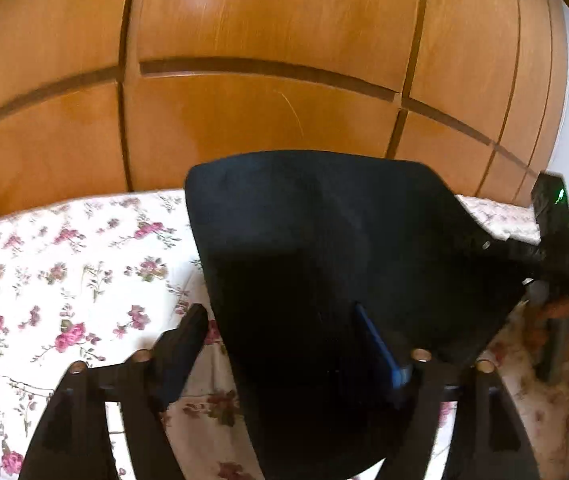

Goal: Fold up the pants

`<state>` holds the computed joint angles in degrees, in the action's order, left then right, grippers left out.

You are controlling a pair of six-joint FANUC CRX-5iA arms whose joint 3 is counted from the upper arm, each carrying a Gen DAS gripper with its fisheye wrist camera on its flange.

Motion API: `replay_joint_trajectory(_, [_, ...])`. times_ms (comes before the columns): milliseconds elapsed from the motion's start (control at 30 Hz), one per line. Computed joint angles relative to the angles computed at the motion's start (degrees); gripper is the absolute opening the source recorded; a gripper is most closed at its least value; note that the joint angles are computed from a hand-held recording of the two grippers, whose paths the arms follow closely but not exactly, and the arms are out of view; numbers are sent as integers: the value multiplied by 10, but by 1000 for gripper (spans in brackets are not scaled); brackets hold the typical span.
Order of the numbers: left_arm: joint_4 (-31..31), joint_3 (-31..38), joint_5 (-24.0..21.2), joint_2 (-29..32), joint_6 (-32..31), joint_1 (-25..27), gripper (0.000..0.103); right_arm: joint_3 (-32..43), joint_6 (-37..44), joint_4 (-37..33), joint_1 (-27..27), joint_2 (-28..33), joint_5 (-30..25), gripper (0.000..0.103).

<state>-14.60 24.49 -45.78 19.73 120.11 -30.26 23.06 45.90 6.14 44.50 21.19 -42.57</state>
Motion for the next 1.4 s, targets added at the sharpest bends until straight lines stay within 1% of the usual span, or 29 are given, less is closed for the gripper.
replay_joint_trajectory(33, [0, -2, -1, -2, 7, 0, 80, -1, -5, 13, 3, 1, -3, 72])
replay_joint_trajectory(67, [-1, -2, -5, -2, 18, 0, 84, -2, -10, 24, 6, 2, -4, 72])
replay_joint_trajectory(100, [3, -6, -4, -4, 35, 2, 86, -5, -14, 31, 8, 0, -4, 73])
replay_joint_trajectory(167, [37, -29, 18, -10, 58, 13, 86, -14, -28, 50, 12, -3, -2, 75])
replay_joint_trajectory(200, [47, -42, 27, -16, 68, 17, 86, -16, -39, 68, 17, -2, -4, 76])
replay_joint_trajectory(233, [47, -52, 34, -22, 93, 17, 86, -19, -54, 95, 24, 0, -10, 78])
replay_joint_trajectory(267, [26, -53, 28, -27, 124, 9, 86, -14, -61, 112, 26, 7, -16, 81])
replay_joint_trajectory(300, [-4, -44, 12, -29, 151, -2, 86, -9, -75, 141, 33, 12, -31, 82])
replay_joint_trajectory(367, [-56, -20, -31, -29, 182, -28, 86, 0, -89, 174, 43, 18, -56, 82])
replay_joint_trajectory(433, [-89, -8, -55, -30, 184, -51, 85, -3, -121, 212, 58, 10, -83, 82])
replay_joint_trajectory(500, [-93, 2, -67, -24, 167, -62, 85, -24, -145, 228, 70, -10, -84, 82])
replay_joint_trajectory(533, [-88, 8, -82, -19, 155, -65, 85, -23, -149, 238, 79, -11, -108, 82])
replay_joint_trajectory(600, [-86, 14, -95, -15, 153, -65, 86, -41, -164, 270, 93, -19, -144, 82])
replay_joint_trajectory(700, [-94, 21, -111, -13, 163, -72, 85, -86, -207, 307, 102, -39, -139, 84])
replay_joint_trajectory(767, [-110, 27, -135, -12, 168, -85, 85, -107, -234, 314, 106, -54, -138, 84])
replay_joint_trajectory(800, [-122, 38, -160, -7, 171, -95, 85, -108, -244, 316, 108, -57, -141, 84])
replay_joint_trajectory(833, [-137, 57, -195, 4, 172, -106, 84, -105, -252, 311, 110, -58, -143, 84])
replay_joint_trajectory(900, [-161, 81, -239, 19, 187, -125, 84, -104, -258, 285, 113, -66, -140, 84])
replay_joint_trajectory(933, [-166, 82, -251, 20, 200, -131, 84, -107, -264, 280, 118, -72, -141, 84])
replay_joint_trajectory(967, [-166, 79, -253, 17, 209, -133, 84, -111, -268, 276, 122, -77, -141, 84])
replay_joint_trajectory(1067, [-162, 75, -276, 15, 249, -140, 84, -115, -255, 248, 141, -88, -146, 84])
replay_joint_trajectory(1167, [-160, 63, -282, 4, 284, -146, 84, -124, -252, 227, 163, -98, -153, 84])
replay_joint_trajectory(1233, [-182, 61, -297, -4, 316, -165, 84, -132, -263, 230, 180, -105, -160, 84])
replay_joint_trajectory(1300, [-200, 64, -313, -8, 332, -182, 84, -136, -266, 234, 194, -110, -167, 84])
replay_joint_trajectory(1367, [-235, 83, -355, -4, 350, -212, 84, -135, -266, 239, 206, -111, -177, 84])
replay_joint_trajectory(1400, [-246, 90, -368, -3, 353, -221, 84, -130, -259, 240, 209, -110, -182, 84])
